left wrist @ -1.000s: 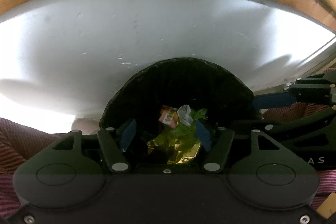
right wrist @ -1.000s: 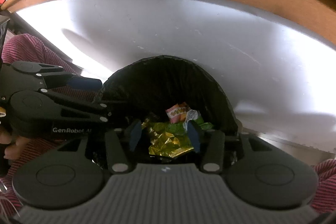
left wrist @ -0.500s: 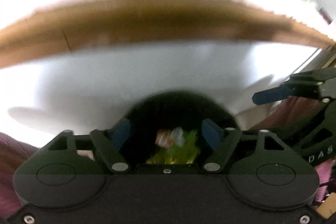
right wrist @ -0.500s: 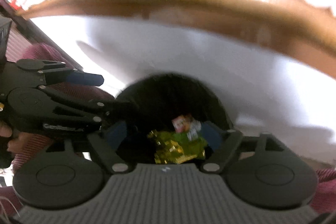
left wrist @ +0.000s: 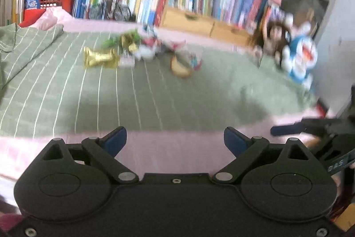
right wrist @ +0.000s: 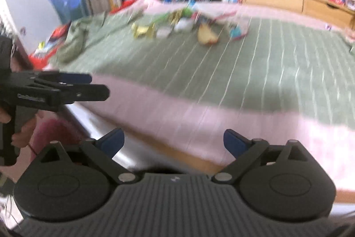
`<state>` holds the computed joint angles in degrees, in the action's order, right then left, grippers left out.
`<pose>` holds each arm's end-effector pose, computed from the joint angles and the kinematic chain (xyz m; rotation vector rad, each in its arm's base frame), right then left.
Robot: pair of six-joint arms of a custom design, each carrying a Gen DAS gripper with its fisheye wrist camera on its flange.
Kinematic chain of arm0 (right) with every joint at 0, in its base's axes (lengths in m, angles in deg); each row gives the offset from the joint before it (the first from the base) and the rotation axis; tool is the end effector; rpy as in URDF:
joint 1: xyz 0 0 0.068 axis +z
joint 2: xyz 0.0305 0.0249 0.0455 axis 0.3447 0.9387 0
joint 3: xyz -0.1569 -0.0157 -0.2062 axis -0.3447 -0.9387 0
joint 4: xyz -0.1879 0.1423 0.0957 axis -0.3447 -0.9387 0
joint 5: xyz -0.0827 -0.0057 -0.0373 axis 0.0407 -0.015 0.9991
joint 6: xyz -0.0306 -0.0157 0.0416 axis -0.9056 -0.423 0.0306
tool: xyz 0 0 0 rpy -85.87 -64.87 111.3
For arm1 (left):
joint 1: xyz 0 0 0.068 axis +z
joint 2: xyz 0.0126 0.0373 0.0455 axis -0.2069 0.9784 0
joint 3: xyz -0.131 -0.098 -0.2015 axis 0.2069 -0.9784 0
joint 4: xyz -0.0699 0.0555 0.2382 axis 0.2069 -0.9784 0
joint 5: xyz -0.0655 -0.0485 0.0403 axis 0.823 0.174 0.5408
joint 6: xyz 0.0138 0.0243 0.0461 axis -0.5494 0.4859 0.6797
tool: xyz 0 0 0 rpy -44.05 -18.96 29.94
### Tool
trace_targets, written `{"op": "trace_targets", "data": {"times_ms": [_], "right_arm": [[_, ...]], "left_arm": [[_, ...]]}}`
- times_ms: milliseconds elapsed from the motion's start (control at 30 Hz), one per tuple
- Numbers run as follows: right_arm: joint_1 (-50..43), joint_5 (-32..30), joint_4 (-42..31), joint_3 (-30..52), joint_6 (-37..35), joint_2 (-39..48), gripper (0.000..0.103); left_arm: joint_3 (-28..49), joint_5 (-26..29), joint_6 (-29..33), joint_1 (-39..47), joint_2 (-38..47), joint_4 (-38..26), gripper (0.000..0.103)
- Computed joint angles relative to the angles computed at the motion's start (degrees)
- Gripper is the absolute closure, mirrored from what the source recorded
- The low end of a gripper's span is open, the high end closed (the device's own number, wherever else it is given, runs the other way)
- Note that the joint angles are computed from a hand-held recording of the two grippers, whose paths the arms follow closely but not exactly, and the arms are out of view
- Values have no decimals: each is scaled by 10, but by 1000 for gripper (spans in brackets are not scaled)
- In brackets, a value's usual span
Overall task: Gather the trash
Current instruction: 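Raise both tools back over the snacks on the bed, then grasp the gold foil bag with left tool while right tool grasps the bread slice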
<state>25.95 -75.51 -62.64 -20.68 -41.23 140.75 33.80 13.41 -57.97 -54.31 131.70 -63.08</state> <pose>0.3122 0.0497 0.2680 -0.6463 2.2167 0.5519 0.2279 -0.1894 0.3159 -0.1057 2.1963 -0.3379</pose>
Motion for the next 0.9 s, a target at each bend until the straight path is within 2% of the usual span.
{"op": "trace_targets", "data": {"times_ms": [100, 267, 400, 600, 733, 900], "right_arm": [[2, 13, 41, 26, 22, 19, 3], [18, 69, 123, 64, 61, 63, 3], [41, 104, 136, 136, 78, 140, 3], [77, 138, 110, 265, 57, 254, 6], [97, 157, 71, 381, 53, 344, 10], [114, 182, 16, 518, 62, 447, 15]], "left_arm": [[30, -36, 22, 13, 20, 2, 9], [59, -101, 91, 42, 65, 44, 6], [117, -95, 102, 96, 142, 53, 6], [200, -55, 88, 182, 261, 80, 6], [269, -41, 88, 209, 332, 56, 6], [320, -36, 95, 221, 389, 33, 8]]}}
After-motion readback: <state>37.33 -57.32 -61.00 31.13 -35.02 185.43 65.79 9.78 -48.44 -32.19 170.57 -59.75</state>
